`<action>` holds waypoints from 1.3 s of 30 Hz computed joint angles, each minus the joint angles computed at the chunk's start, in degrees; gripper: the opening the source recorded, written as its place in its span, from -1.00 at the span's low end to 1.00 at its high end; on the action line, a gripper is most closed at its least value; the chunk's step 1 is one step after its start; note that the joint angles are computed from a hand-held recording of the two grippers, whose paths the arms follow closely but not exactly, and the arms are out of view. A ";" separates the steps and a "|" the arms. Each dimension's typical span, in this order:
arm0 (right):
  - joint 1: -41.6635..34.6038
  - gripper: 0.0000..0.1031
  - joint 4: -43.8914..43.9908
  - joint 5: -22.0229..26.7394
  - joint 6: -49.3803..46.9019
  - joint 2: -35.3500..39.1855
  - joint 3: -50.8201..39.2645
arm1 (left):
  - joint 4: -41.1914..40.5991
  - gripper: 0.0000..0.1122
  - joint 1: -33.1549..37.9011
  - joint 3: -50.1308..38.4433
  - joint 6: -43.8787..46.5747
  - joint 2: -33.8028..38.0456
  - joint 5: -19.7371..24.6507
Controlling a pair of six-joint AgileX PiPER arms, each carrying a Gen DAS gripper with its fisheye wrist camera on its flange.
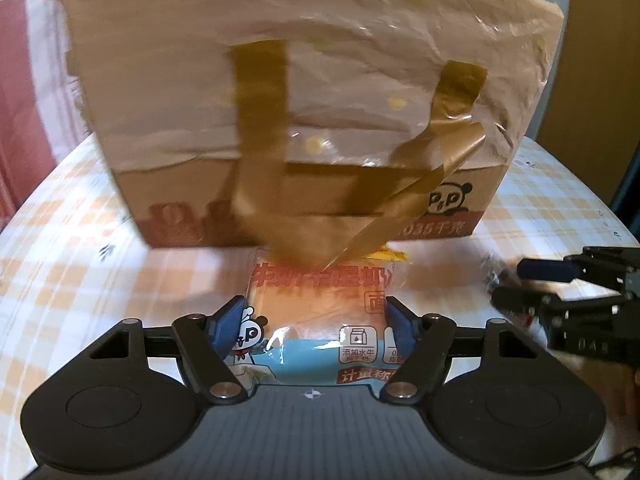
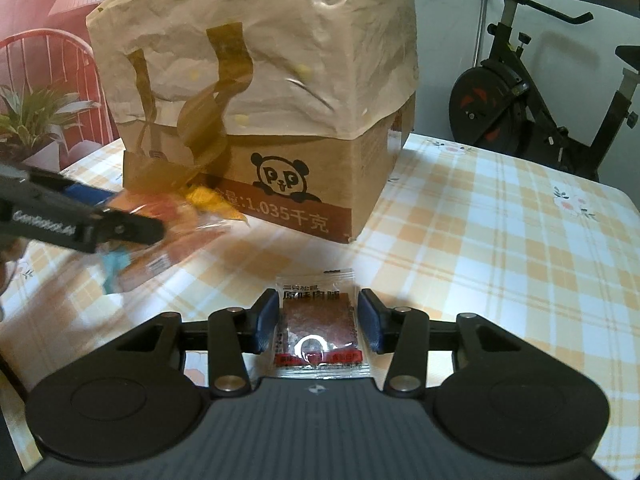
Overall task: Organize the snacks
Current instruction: 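Grasp the jerky packet with right tool while left tool grasps bread pack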
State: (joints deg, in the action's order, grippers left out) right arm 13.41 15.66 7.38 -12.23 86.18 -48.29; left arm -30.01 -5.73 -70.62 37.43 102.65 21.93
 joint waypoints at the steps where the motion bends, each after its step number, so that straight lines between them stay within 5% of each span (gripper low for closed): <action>1: -0.04 -0.09 0.78 -0.08 -0.65 -0.06 0.12 | -0.85 0.35 0.87 1.27 0.71 -0.97 -0.10; 7: 0.11 -0.09 -1.10 -0.36 1.70 -0.51 0.54 | -4.06 0.34 5.10 5.59 2.20 -4.83 0.48; 16: 0.21 -0.06 -2.42 -0.38 3.10 -0.69 0.72 | 4.49 0.37 3.16 6.73 -6.98 -5.64 -2.76; 23: 1.23 0.06 -16.29 -1.32 16.38 -1.70 1.84 | 5.78 0.44 2.54 7.89 -7.28 -6.06 -4.17; 27: 1.36 0.09 -15.49 -0.71 15.24 -1.52 1.51 | 6.19 0.45 2.33 8.07 -7.48 -6.01 -4.71; 39: 1.48 0.09 -15.87 0.81 16.05 -1.67 1.15 | -1.91 0.33 3.93 8.40 -1.48 -6.73 -3.82</action>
